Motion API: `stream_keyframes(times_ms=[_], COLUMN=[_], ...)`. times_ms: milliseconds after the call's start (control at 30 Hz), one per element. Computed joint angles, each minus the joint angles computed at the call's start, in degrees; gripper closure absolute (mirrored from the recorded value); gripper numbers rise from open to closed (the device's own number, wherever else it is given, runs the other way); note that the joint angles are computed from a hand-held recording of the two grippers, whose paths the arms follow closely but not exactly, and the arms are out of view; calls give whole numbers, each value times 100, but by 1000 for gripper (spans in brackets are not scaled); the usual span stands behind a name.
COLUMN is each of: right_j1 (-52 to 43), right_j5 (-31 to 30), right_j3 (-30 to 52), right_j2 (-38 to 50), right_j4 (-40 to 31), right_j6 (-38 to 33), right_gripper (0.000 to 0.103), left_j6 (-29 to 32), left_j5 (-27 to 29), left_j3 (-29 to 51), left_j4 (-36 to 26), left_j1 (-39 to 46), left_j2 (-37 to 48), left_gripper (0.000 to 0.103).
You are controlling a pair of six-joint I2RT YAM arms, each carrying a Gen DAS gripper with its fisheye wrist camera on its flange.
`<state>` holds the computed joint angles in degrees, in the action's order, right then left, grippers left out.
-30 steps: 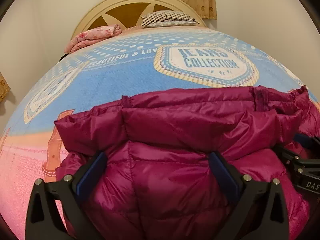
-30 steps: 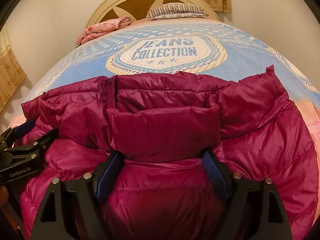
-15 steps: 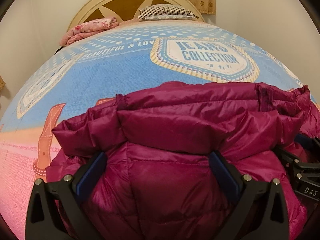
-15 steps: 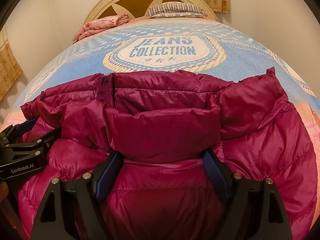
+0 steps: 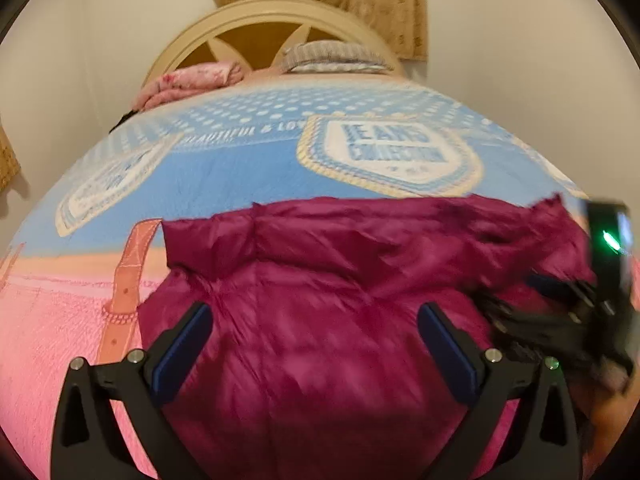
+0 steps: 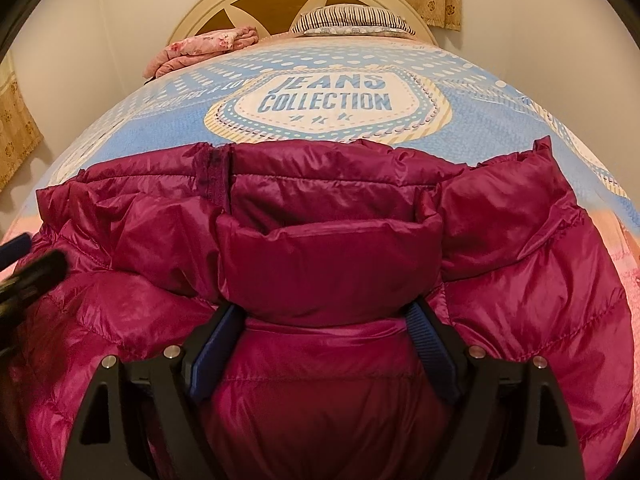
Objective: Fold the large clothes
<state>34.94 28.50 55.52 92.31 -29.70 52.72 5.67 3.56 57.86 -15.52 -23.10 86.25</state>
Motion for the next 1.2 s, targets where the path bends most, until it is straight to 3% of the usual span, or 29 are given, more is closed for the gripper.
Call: stream_keyframes(times_ms=[100,233,467,567,667,767,900,967,1100,1200], right_j1=[9,14,32,48,508,822,681,723,715,725], right_j5=[6,10,39,-64,433,724,299,412,377,415], right_j3=[-10,-42,18,227,274,480,57,-124,-139,-22], right_j2=[-10,-35,-3,-111,-569,-468,-218,-267,-212,-106], right_j4=[20,53,-63,-501,-692,-796,-218,44,106,-12], right_j6=[12,20,29,324,880,825,1041,976,876,848], right_gripper=[18,18,18,18,18,18,18,18,17,16], left_j6=[155,235,117,59,36,1,-13,75,401,558], left_j5=[-235,-543,-231,-122,-53,-24,380,760,1333,1829], left_j3=[-494,-941,-479,-452,-533,-547,-816,-1234,-1849,-1915], left_j4=[143,849,408,352,383,405,421,351,71,-132], left_j1=[-301,-452,-294,-259,-231,-234,58,455,1515,2373], left_j2=[-218,-47,428,458,393,375,-65,-715,-1851,-1969], left_gripper=[0,0,0,0,0,0,0,0,0,0])
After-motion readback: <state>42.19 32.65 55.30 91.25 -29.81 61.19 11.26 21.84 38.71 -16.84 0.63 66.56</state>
